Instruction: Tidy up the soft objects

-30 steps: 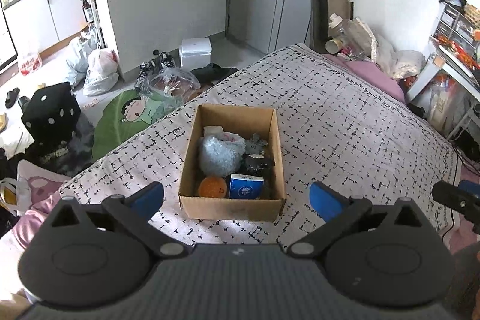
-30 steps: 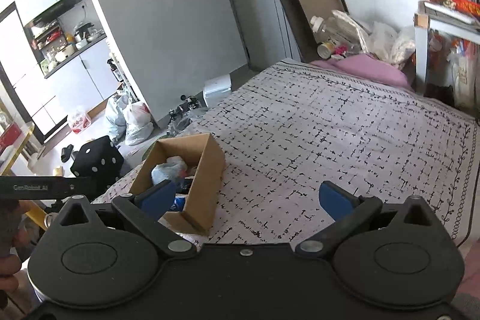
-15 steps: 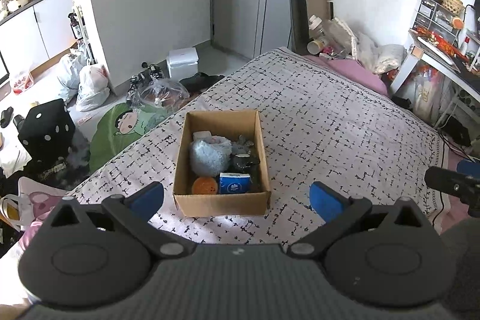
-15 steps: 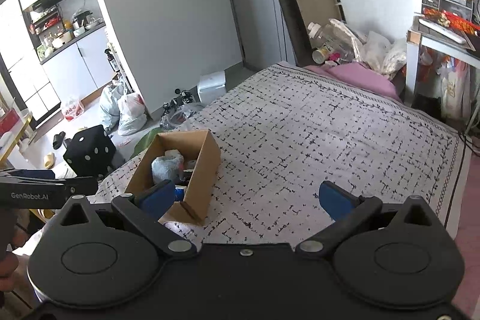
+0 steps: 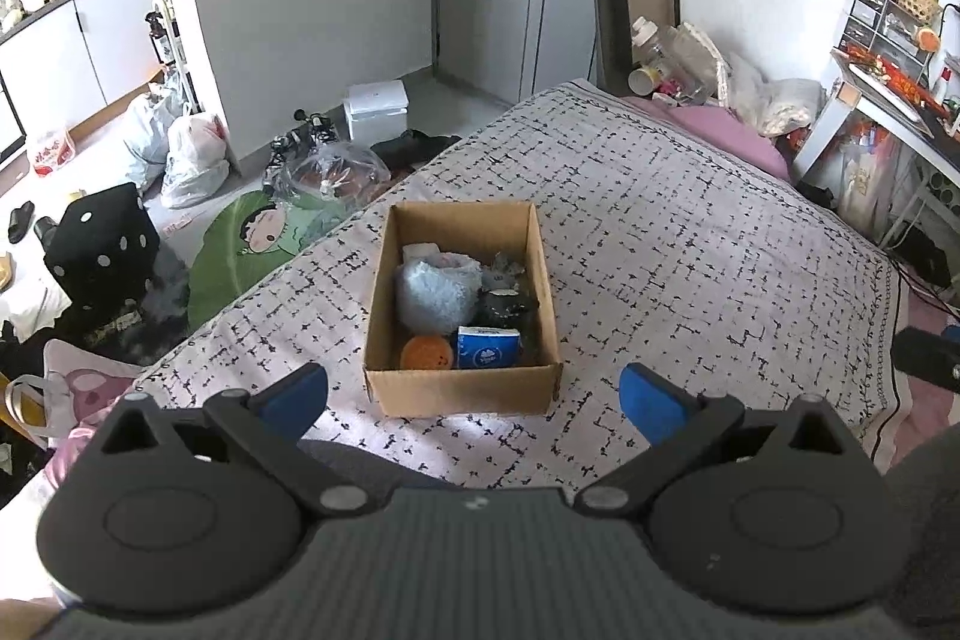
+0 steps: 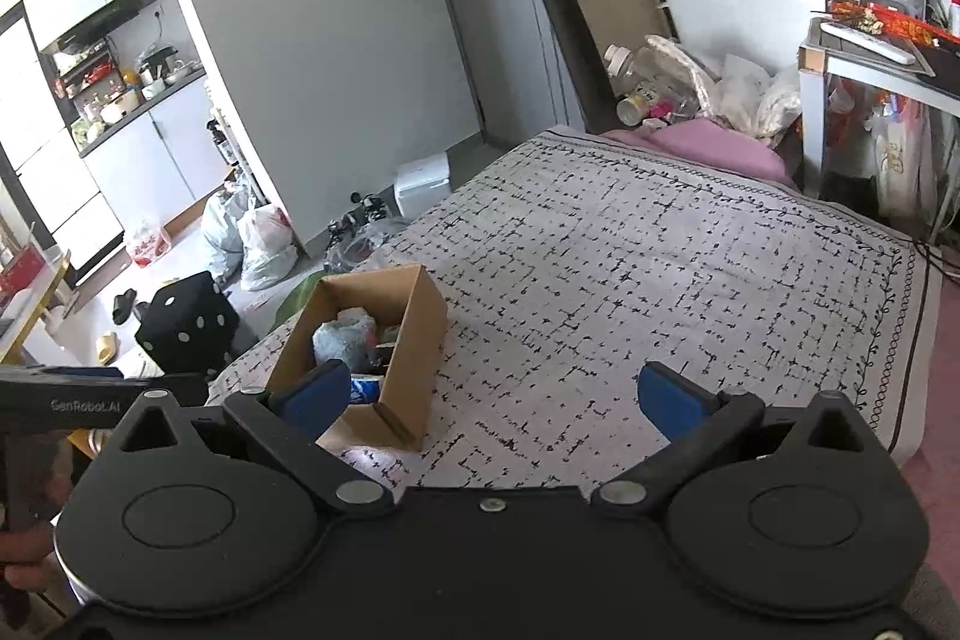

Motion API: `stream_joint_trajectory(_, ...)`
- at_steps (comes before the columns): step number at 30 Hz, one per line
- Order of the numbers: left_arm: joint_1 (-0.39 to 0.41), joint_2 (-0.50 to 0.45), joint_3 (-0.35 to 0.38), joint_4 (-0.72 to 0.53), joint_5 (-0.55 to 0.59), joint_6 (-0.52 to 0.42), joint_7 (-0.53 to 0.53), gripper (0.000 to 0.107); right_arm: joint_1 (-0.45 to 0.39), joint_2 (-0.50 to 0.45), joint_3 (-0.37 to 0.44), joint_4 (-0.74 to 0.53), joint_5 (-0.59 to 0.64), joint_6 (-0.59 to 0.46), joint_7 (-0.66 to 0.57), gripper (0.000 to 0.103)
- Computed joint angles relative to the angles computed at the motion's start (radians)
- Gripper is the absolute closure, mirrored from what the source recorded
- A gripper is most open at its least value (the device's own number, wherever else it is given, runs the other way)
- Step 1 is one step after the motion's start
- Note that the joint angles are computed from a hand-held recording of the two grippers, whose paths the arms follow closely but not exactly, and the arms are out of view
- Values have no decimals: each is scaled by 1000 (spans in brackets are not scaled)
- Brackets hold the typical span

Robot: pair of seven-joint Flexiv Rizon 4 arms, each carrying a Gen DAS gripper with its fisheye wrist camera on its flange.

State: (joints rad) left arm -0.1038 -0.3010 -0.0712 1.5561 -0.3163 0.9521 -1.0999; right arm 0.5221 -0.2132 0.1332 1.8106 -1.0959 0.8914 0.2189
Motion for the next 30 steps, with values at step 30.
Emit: stream_joint_trajectory(30, 8, 13, -1, 11, -25, -9, 11, 4, 10, -15, -6, -17, 55, 26, -50, 0)
